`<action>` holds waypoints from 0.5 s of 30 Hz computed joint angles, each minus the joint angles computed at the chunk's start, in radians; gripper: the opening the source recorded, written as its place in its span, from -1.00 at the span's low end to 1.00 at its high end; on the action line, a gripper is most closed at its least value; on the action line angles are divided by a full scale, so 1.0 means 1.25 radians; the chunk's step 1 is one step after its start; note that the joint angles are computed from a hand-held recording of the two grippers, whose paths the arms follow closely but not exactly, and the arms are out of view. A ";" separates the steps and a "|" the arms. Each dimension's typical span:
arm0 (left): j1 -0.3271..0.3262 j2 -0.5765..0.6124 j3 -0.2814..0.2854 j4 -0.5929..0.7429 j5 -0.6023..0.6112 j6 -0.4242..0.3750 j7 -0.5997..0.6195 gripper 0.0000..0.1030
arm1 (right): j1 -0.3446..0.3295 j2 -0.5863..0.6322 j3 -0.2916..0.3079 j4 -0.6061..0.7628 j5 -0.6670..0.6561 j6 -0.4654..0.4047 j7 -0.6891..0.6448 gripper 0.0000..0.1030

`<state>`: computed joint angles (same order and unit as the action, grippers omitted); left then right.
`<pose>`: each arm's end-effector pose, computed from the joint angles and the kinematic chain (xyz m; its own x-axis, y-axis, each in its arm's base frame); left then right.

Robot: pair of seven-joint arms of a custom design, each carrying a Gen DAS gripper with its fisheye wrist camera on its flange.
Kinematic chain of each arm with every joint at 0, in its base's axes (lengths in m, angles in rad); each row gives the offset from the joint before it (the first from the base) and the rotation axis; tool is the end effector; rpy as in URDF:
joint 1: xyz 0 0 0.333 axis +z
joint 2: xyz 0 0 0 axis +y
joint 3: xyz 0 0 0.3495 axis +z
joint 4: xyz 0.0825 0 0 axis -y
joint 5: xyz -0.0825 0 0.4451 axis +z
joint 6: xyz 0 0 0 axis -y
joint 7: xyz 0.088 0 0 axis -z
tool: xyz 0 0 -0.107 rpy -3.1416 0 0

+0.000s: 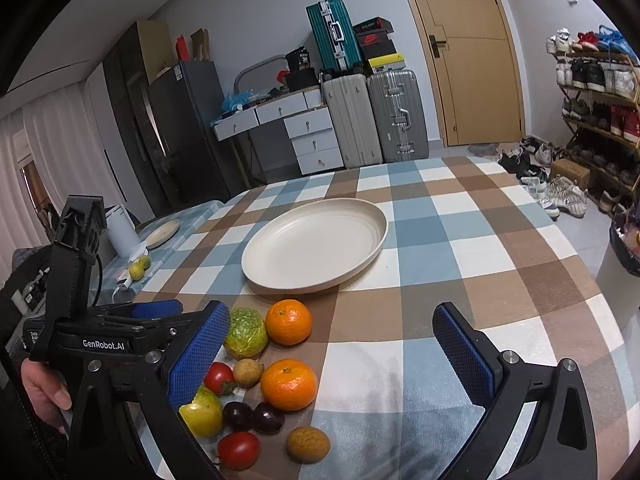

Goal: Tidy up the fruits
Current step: 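Grasp the wrinkled green pomelo with the left tool while the right tool grasps a mandarin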

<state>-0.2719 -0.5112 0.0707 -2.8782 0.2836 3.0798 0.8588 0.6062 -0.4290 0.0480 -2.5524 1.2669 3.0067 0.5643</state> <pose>0.3923 -0.1049 0.3924 0.1296 -0.9477 0.2918 -0.7585 -0.2843 -0.5864 0.4094 0.2275 0.4796 0.5519 -0.7919 -0.2615 -0.5957 -0.1549 -0.7881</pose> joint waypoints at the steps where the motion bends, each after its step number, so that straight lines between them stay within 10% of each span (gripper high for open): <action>1: -0.017 0.007 0.018 0.002 -0.006 0.005 0.010 0.98 | 0.001 0.008 -0.004 0.005 0.002 -0.004 -0.002 1.00; 9: -0.201 0.049 0.216 0.024 -0.101 0.025 0.134 0.73 | -0.022 0.045 -0.002 0.027 0.011 -0.041 -0.011 1.00; 15: -0.446 0.028 0.465 0.033 -0.231 0.048 0.301 0.26 | -0.040 0.064 0.004 0.040 0.018 -0.060 -0.012 1.00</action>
<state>-0.8288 -0.4766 0.6517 -2.8364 -0.0048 3.1393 1.2345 0.5566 -0.3487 0.0531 -2.5019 1.2899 2.9322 0.5498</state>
